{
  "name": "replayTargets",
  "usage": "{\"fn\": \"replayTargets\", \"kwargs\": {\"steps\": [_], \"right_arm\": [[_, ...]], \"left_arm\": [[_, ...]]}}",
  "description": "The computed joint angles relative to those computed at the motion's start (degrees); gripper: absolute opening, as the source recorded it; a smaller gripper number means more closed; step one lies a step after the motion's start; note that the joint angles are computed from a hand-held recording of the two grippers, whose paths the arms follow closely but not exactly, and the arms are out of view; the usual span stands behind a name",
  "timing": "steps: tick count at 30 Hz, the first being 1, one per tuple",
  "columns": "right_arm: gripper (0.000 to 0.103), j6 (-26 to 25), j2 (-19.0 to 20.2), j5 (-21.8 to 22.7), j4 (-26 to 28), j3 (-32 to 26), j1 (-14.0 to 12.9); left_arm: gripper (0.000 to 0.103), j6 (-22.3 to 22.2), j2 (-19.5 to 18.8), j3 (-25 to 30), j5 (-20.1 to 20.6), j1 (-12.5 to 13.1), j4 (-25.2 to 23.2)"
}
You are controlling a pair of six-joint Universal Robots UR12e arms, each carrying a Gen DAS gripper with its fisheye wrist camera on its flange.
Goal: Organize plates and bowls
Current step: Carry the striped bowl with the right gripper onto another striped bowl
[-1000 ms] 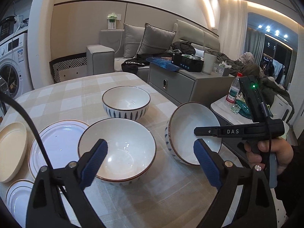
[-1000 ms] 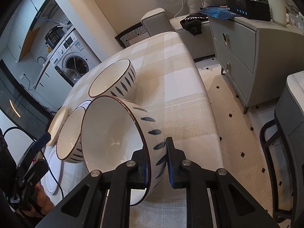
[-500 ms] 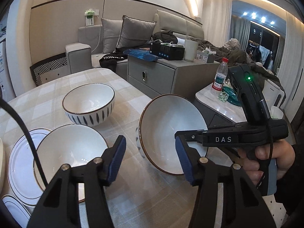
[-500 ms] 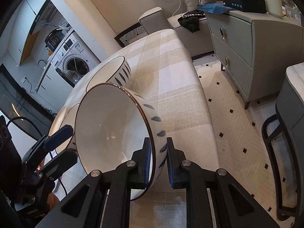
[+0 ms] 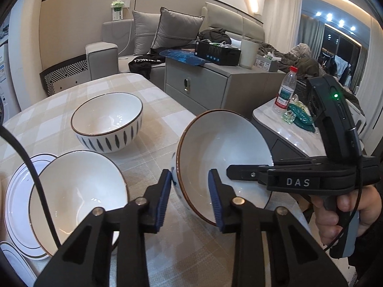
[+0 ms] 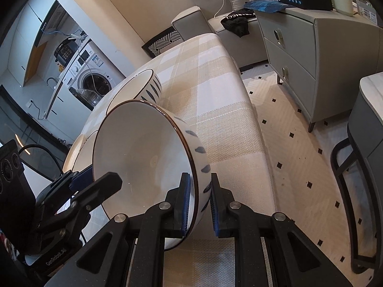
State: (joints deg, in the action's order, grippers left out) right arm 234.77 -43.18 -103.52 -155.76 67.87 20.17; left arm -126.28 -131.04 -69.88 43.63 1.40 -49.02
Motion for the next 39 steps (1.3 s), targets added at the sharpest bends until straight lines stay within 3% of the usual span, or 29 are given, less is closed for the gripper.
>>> {"fn": "replayTargets", "kwargs": {"steps": [4, 8, 21, 28, 39], "right_arm": [[0.015, 0.8, 0.1, -0.2, 1.1, -0.6, 0.1], [0.015, 0.7, -0.2, -0.8, 2.1, -0.9, 0.2], [0.016, -1.8, -0.2, -2.8, 4.8, -4.1, 1.2], [0.017, -5.9, 1.8, -2.7, 8.0, -10.2, 1.9], [0.019, -10.8, 9.1, 1.5, 17.8, -26.0, 2.2]], "left_arm": [[0.020, -1.5, -0.5, 0.9, 0.8, 0.0, -0.7], [0.019, -1.2, -0.5, 1.4, 0.5, 0.1, -2.3], [0.019, -3.4, 0.3, 1.7, -2.4, 1.4, -0.6], [0.019, -7.3, 0.1, 2.9, -3.0, 2.8, 2.1], [0.019, -13.1, -2.1, 6.5, 1.2, 4.3, 4.6]]}}
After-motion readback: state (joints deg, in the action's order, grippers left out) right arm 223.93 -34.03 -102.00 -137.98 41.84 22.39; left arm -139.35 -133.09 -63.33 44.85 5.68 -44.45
